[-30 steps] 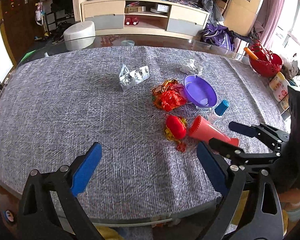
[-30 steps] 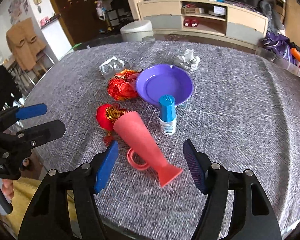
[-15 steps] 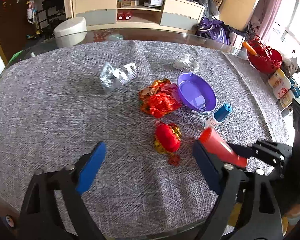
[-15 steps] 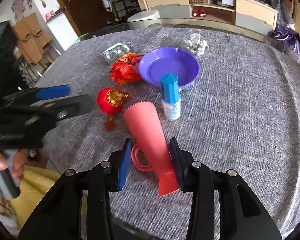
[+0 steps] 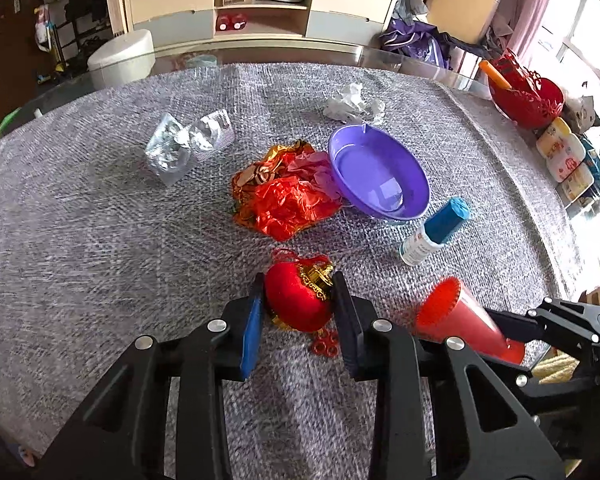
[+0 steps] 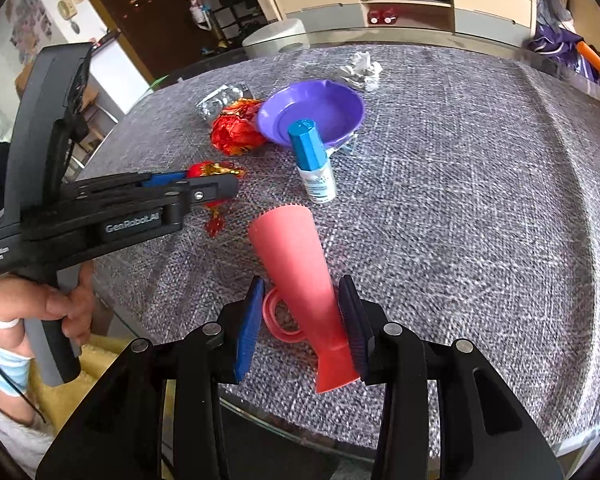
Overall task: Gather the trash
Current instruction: 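Grasp the red ornament with the left gripper while the right carries the pink horn to the bin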
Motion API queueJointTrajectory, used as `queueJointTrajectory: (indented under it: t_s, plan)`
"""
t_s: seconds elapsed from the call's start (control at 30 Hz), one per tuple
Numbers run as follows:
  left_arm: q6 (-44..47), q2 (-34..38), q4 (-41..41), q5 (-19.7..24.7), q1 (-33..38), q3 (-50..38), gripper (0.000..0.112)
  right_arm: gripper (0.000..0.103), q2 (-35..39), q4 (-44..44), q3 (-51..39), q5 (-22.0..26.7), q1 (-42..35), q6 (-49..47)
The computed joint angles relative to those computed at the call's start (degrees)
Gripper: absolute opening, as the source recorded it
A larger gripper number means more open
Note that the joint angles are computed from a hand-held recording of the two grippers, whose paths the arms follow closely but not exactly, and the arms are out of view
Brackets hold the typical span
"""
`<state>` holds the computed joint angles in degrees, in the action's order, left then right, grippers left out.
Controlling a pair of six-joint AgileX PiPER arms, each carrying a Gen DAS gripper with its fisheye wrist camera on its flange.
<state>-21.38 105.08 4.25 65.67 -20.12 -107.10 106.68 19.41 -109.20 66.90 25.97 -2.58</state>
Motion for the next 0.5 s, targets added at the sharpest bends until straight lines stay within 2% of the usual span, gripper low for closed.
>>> queueJointTrajectory:
  t_s: [0.27,0.5]
  plan:
    - [-3.6,-9.2,3.6,0.4,-3.8,6.5,0.031,0.039,-10.1,-2.8,10.6,-3.9,0.1,2.2]
    - [-10.4,-19.8,7.0,-0.5,-12.5,16.8,0.031,0.039,-21.0,-7.4,23.0,-8.9,1.8,9.7]
